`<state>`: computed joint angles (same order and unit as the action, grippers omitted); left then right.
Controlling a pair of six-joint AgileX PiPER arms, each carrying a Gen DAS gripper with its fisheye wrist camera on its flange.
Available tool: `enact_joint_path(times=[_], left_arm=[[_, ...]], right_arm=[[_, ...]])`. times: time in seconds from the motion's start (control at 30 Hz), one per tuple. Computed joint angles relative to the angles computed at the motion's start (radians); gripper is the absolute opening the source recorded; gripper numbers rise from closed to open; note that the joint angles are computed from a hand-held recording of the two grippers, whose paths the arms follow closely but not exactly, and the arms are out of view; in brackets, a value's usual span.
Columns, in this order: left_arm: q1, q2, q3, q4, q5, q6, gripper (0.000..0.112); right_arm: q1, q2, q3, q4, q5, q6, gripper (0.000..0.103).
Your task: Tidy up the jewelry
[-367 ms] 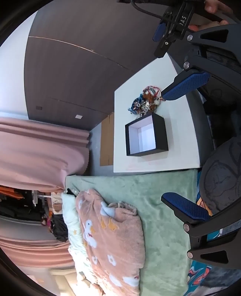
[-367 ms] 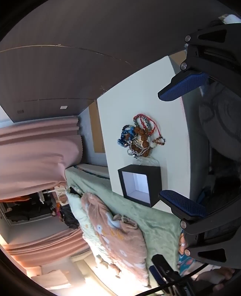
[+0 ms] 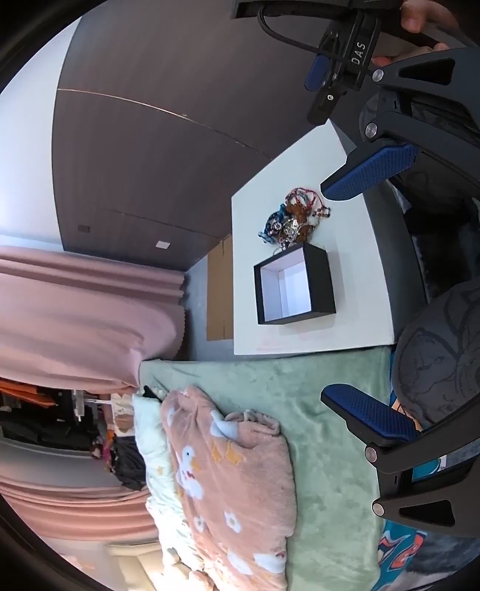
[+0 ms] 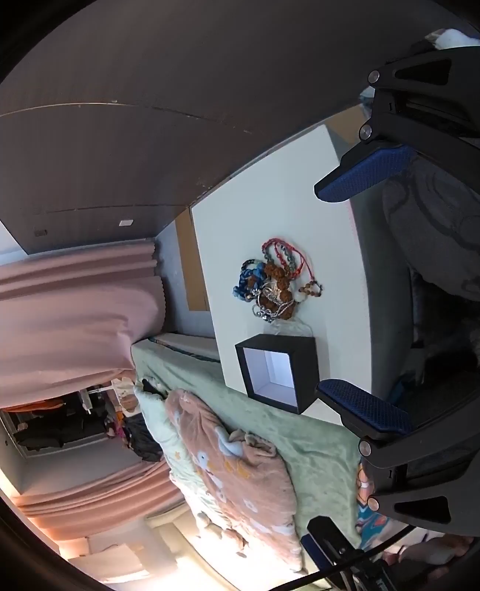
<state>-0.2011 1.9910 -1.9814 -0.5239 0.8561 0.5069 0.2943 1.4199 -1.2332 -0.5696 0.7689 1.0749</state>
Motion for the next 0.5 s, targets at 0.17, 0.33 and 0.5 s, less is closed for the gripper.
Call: enact_joint_path(times=[0.17, 0.33, 0.5], left_arm=[[0.008, -0.023, 0.023, -0.017, -0.007, 0.013, 0.100], [0.008, -0.046, 0.046, -0.010, -0.010, 0.013, 0.100], [0.025, -0.068, 0.074, -0.032, -0.019, 0.036, 0.100]], right_arm=[[0.049, 0.063, -0.051, -0.035, 0.028, 0.065, 0.097], [0.058, 0.070, -0.057, -0.042, 0.036, 0.076, 0.097], [0.076, 0.054, -0.055, -0.049, 0.055, 0.087, 0.097]])
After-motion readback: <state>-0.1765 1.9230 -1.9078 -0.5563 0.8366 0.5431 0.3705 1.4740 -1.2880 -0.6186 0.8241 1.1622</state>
